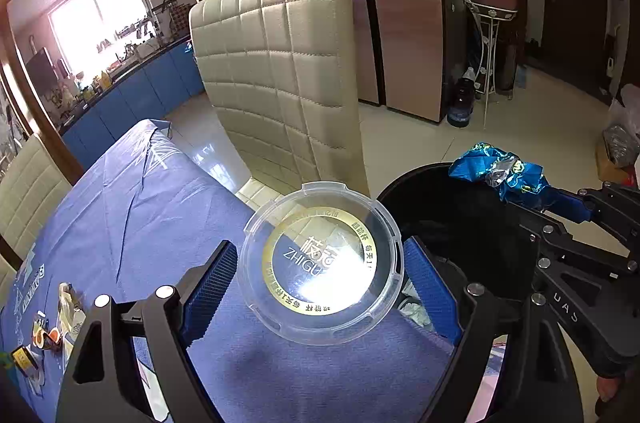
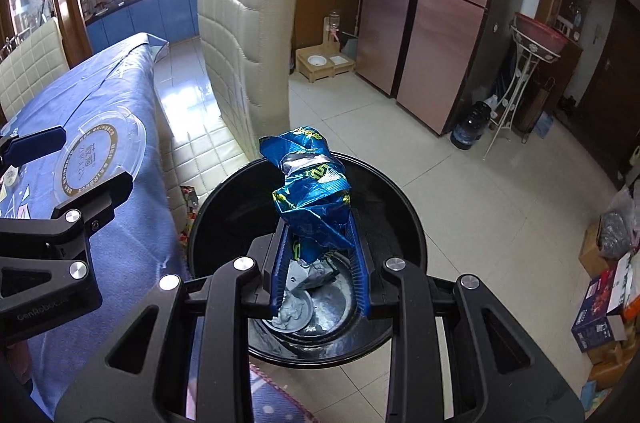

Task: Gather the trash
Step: 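Carry the foil wrapper and lid to the black bin, open the right tool, then open the left tool to drop the clear lid into the bin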

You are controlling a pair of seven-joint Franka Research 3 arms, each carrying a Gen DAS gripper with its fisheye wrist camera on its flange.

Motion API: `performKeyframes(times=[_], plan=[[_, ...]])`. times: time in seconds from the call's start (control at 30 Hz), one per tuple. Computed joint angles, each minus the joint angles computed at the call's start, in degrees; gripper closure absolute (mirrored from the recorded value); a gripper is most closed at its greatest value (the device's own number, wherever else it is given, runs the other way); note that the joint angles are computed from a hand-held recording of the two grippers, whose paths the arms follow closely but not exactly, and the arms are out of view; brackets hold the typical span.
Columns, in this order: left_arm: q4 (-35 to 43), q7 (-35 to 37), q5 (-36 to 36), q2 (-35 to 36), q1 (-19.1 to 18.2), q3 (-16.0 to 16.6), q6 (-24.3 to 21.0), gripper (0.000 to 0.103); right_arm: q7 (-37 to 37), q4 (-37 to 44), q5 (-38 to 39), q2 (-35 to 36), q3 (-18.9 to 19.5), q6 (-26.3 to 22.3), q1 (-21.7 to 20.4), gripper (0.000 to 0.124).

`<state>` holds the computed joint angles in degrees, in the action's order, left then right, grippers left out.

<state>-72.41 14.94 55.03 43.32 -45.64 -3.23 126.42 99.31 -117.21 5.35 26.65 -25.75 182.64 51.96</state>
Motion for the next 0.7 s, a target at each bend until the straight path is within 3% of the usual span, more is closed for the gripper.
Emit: performKeyframes(times=[0.43, 0.6, 0.67, 0.7], plan=[[8.62, 5.02, -2.48, 5.24, -1.92, 1.21, -1.59, 0.02, -2.33, -1.81, 3.46, -0.9, 0.9, 2.32, -1.94, 0.094], [10.5, 5.83, -3.13, 6.21, -2.59, 1.72, -2.11, 0.02, -3.23, -2.07, 5.64, -0.87, -0.29, 1.82, -0.83, 0.093], [10.77, 5.94, -3.32, 6.28, -2.67, 1.84, -2.01, 0.02, -1.97, -2.15, 6.12, -0.58, -2.4, 1.14, 0.94, 0.071], [10.71, 5.92, -3.39, 6.21, -2.66, 1.88, -1.84, 0.02, -1.0, -2.89, 6.43, -0.28, -3.94, 3.06, 2.28, 0.045]])
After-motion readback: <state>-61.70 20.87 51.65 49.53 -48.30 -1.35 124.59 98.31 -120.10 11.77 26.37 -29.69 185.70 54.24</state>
